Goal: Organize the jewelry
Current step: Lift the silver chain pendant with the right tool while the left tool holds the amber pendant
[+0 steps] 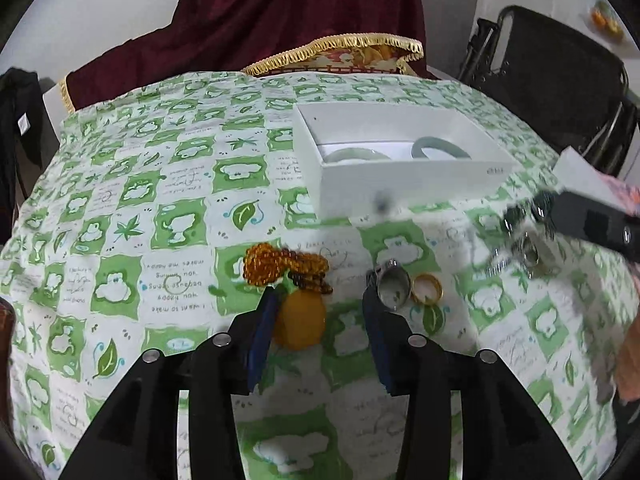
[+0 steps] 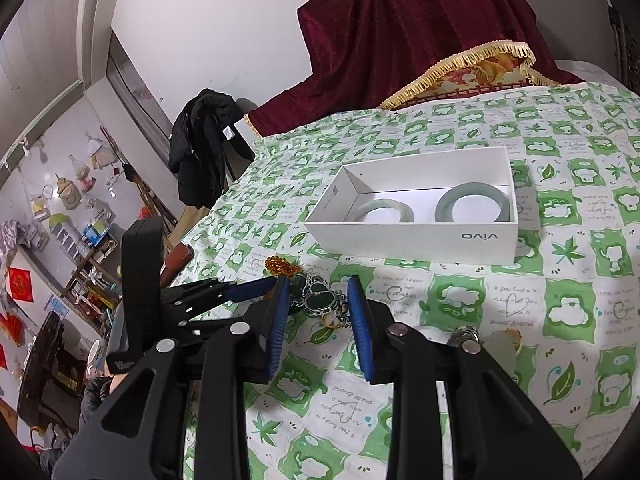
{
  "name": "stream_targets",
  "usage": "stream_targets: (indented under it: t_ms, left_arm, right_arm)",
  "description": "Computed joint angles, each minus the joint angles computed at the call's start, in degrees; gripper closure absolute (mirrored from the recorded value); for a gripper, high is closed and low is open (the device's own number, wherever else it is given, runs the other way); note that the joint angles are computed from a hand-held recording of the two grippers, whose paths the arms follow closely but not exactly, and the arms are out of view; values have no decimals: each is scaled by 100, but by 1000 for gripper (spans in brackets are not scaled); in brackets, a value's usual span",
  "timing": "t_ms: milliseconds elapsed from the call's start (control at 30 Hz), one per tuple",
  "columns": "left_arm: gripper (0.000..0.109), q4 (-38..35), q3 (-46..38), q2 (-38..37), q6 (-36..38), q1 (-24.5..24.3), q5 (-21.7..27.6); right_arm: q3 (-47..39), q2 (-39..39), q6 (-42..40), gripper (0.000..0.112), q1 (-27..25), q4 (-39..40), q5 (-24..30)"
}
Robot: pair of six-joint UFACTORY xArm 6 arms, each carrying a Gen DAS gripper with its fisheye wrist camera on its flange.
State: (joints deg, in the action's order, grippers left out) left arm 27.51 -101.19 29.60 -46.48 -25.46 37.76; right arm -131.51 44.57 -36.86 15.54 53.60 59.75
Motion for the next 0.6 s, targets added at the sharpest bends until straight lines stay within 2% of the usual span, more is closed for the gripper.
stream_targets:
  t_ms: [67, 133, 267, 467, 600]
  left_arm:
    - [85, 134, 19, -26, -68, -30, 66]
    - [85, 121, 175, -116, -114, -17, -133]
    - [85, 735, 416, -326, -672, -48, -338]
    - [85, 846, 616, -541, -958, 19, -823]
    - [86, 578, 628, -569, -863, 89, -1130]
  right_arm:
    - [22, -18, -13, 84, -5, 17, -10]
    - [99, -67, -51, 84, -14, 64, -40]
    - [110, -82, -71, 84, -36, 137, -58]
    - [222, -173, -149, 84, -59, 277, -117]
    - [316, -258, -217, 84, -70, 392, -160]
